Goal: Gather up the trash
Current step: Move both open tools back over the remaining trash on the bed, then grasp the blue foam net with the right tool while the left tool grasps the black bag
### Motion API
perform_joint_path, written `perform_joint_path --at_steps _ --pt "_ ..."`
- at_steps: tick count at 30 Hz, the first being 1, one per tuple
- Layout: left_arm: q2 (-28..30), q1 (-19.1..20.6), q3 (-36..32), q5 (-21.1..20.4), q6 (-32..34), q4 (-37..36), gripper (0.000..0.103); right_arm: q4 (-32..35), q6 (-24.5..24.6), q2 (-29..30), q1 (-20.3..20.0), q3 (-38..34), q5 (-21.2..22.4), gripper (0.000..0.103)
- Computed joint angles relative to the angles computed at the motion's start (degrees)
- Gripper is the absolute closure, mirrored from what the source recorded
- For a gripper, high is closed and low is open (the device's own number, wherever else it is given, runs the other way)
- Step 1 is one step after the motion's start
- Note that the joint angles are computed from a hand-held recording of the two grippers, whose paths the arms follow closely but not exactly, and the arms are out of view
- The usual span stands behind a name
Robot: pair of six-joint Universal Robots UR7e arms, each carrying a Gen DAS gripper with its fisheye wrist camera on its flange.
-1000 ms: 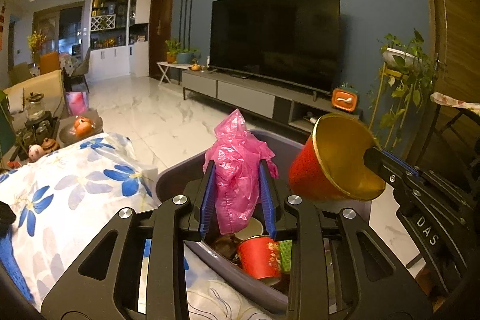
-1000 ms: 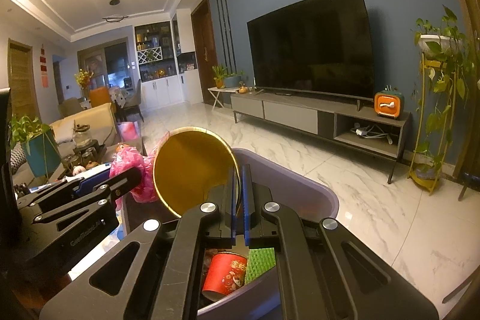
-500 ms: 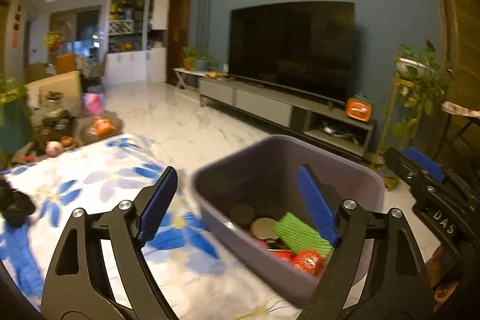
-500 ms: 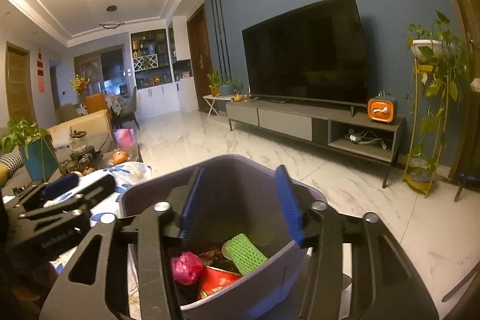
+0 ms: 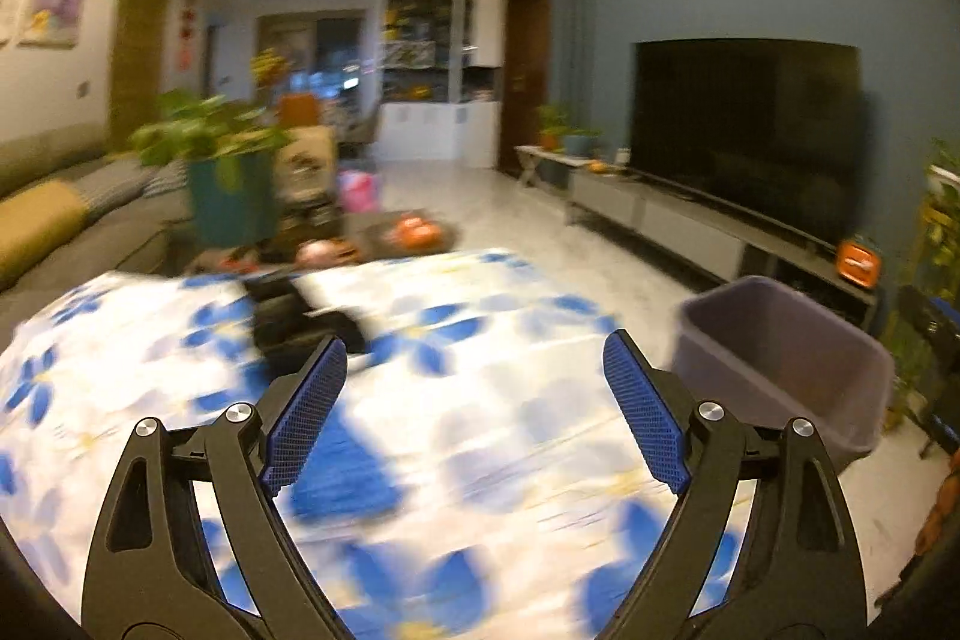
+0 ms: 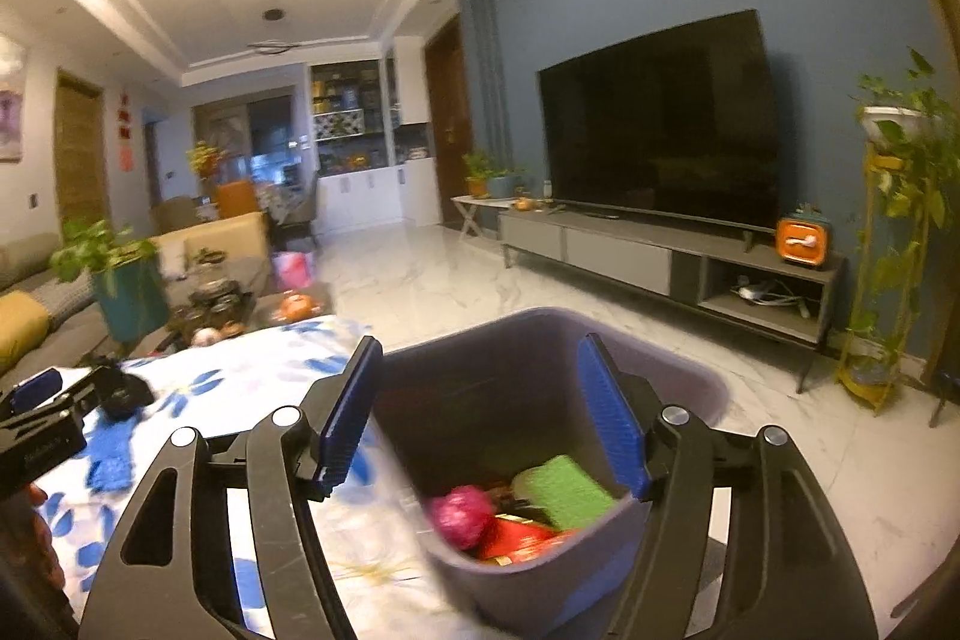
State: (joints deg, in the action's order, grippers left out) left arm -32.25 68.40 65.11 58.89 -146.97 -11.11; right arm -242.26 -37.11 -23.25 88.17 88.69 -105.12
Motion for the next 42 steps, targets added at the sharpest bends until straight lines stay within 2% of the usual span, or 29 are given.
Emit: perform_joint_path --at_steps 7,10,16,17,23,28,32,34,35,36,37,39,40,42 --pt "-9.8 3.1 11.0 -6.6 -0.7 -9.6 0.017 8.7 -0.9 3.8 3.7 -3.1 2.8 0.035" --pt "-13.0 4.6 13.7 -9.2 0.1 -12.1 0.017 14.8 -1.2 6.3 5.4 -6.4 3.7 0.033" --pt "-17.9 7.0 17.5 -11.0 -0.3 -15.9 0.017 29.9 -1.0 12.7 8.8 -17.3 3.0 0.026" --pt "-18.6 7.4 17.8 -10.9 -0.8 -16.2 0.017 32.0 -1.2 13.7 9.2 -19.1 2.6 0.022" --pt "-20.4 8.7 18.4 -10.1 -2.1 -16.6 0.017 41.9 -4.6 22.3 11.0 -33.4 -3.0 0.021" --pt "-19.5 9.3 16.2 -9.5 -2.7 -14.4 0.017 52.5 -1.7 25.7 11.4 -41.7 -7.0 0.021" --pt "-18.9 9.6 14.9 -8.2 -3.3 -12.9 0.017 59.5 -1.4 28.6 11.7 -47.8 -11.8 0.022" --pt "-18.6 9.6 14.5 -7.8 -3.3 -12.4 0.017 61.0 -1.5 29.3 11.7 -49.1 -12.7 0.026" --pt "-18.5 9.5 14.4 -7.6 -3.2 -12.3 0.017 61.2 -1.7 29.4 11.8 -49.2 -13.0 0.033" --pt "-18.4 9.4 14.3 -7.5 -3.0 -12.2 0.017 61.4 -1.9 29.3 11.8 -49.0 -12.8 0.044" --pt "-18.4 9.3 14.3 -7.4 -2.9 -12.2 0.017 61.8 -2.1 28.9 11.8 -48.4 -12.6 0.051" --pt "-18.4 9.1 14.5 -7.2 -2.6 -12.3 0.017 62.3 -2.7 27.8 11.7 -46.3 -11.7 0.081" --pt "-18.4 9.0 14.6 -7.1 -2.4 -12.2 0.017 62.1 -3.2 26.8 11.6 -44.5 -10.7 0.089" --pt "-18.5 8.7 14.8 -7.1 -1.9 -12.4 0.017 60.1 -4.0 25.1 11.5 -41.1 -9.6 0.094"
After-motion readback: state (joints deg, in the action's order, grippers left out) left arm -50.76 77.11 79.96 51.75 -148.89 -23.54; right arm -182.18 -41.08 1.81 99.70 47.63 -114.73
